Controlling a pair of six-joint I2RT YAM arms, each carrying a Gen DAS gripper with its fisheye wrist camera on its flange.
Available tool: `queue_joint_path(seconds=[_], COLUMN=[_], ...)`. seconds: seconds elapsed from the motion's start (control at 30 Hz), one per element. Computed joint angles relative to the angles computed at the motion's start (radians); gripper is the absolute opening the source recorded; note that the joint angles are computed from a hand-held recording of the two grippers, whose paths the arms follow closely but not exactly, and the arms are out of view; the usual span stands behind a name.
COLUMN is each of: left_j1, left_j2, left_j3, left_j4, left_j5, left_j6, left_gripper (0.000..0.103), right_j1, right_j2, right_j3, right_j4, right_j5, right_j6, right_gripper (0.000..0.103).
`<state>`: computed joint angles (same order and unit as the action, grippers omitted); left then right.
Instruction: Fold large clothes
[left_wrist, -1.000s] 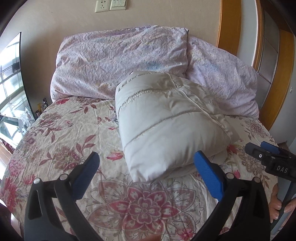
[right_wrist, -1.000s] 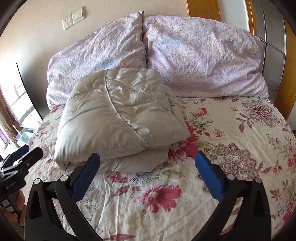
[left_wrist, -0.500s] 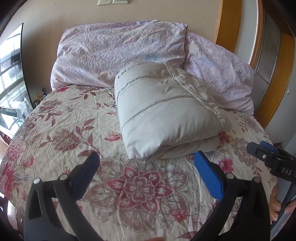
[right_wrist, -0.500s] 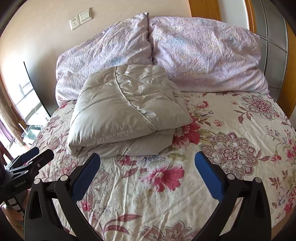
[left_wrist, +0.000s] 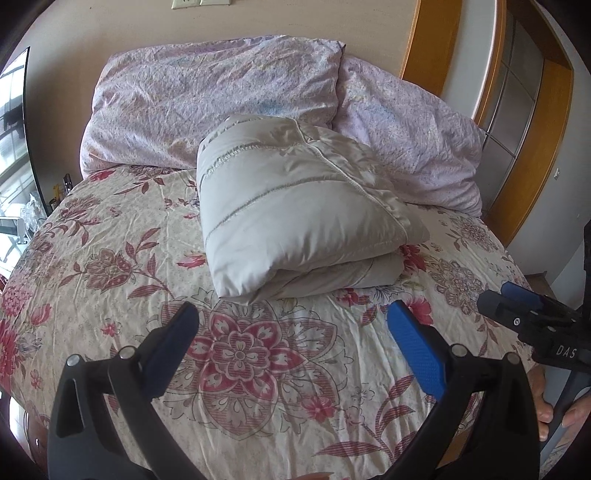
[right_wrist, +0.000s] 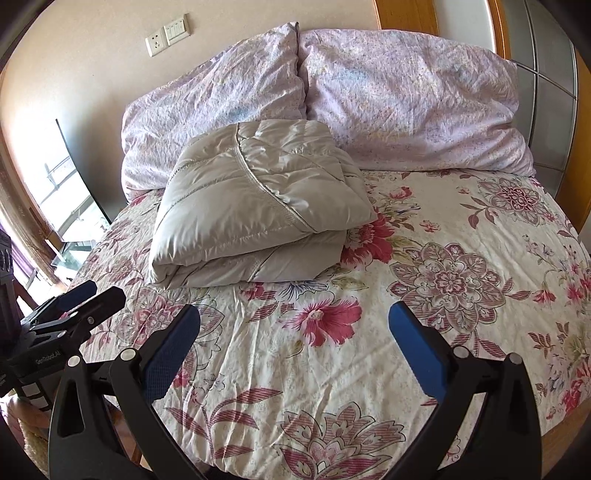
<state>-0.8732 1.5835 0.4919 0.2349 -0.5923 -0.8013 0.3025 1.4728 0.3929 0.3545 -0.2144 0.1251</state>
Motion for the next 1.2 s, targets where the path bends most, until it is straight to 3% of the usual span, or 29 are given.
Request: queue_joint_path(seconds=[0.43, 1.2], left_j1=[-0.043, -0.039], left_j2=[-0.011, -0.002], left_j3=[0.018, 0.017], left_j4=[-0.049, -0.036], left_j5=[-0.02, 0.001], left_j6=[-0.038, -0.037], left_gripper=[0.101, 0.101], right_j1=[-0.01, -0.024], right_j2=[-0.071, -0.041], right_j3=[-0.029, -0.018], right_j4=[-0.041, -0.048], right_j5=[-0.041, -0.074], right_j6=[-0.004, 0.002], right_gripper=[0.102, 0.102])
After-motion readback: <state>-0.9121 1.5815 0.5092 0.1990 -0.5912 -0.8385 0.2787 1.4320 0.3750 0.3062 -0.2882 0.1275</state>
